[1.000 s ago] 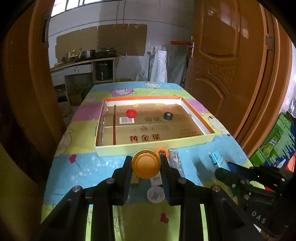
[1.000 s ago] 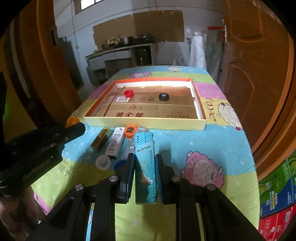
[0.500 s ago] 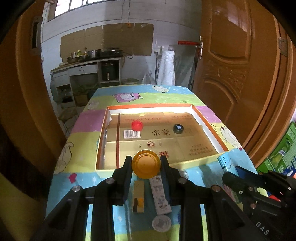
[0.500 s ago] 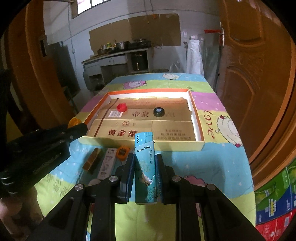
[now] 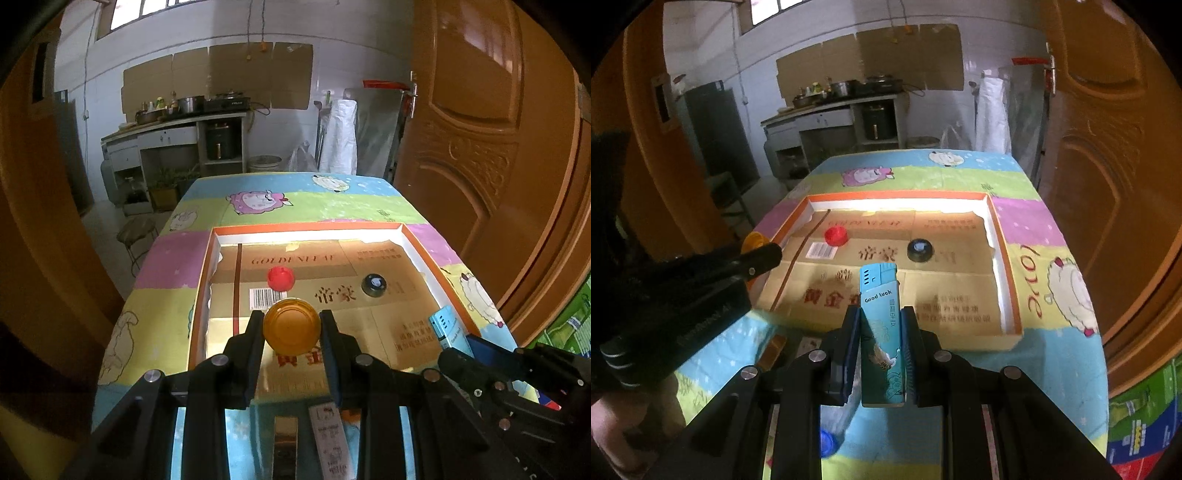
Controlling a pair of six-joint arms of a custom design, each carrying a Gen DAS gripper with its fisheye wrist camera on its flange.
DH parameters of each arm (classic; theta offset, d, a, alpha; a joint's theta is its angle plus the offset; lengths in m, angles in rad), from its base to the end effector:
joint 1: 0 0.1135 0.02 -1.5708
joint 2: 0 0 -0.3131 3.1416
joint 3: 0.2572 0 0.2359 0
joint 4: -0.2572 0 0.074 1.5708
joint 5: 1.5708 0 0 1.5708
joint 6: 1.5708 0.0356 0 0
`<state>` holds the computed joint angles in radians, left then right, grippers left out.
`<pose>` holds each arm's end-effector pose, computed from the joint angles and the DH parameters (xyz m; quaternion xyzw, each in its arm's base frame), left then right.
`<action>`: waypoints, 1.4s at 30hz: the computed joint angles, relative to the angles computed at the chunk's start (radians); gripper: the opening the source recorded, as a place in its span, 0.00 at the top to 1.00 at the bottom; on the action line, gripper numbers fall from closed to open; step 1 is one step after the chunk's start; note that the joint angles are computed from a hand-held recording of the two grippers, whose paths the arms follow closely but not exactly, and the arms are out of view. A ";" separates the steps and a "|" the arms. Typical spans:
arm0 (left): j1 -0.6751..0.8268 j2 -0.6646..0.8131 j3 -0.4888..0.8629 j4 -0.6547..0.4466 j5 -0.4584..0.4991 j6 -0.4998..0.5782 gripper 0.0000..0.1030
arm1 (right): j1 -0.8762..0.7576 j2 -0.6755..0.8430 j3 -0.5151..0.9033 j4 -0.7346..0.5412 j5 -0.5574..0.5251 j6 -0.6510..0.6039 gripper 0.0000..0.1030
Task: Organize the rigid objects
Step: 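Carry the teal tube box with the right tool while the left tool carries the orange cap to the tray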
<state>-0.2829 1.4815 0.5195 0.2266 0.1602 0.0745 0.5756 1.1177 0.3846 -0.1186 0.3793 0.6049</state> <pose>0.2411 -0.0760 0.1993 0.1939 0.8908 -0.1148 0.3946 0.1440 0.0778 0.2064 0.0798 0.9182 0.0457 0.3853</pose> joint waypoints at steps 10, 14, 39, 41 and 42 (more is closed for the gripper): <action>0.024 0.127 0.079 0.029 0.004 -0.021 0.71 | -0.157 0.140 0.007 0.178 -0.135 -0.115 0.78; 0.028 0.174 0.107 0.041 -0.009 -0.030 0.71 | -0.199 0.197 0.015 0.233 -0.175 -0.141 0.78; 0.080 0.375 0.213 0.080 -0.021 -0.026 0.71 | -0.271 0.514 0.093 0.463 -0.289 -0.196 0.78; 0.079 0.387 0.219 0.077 -0.022 -0.026 0.71 | -0.273 0.538 0.096 0.475 -0.294 -0.198 0.78; 0.080 0.391 0.221 0.076 -0.021 -0.025 0.71 | -0.276 0.548 0.100 0.477 -0.298 -0.199 0.78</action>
<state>-0.2029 1.8725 0.7401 0.3031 0.1392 0.0498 0.2994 1.6654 0.4849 0.3580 0.0814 0.4062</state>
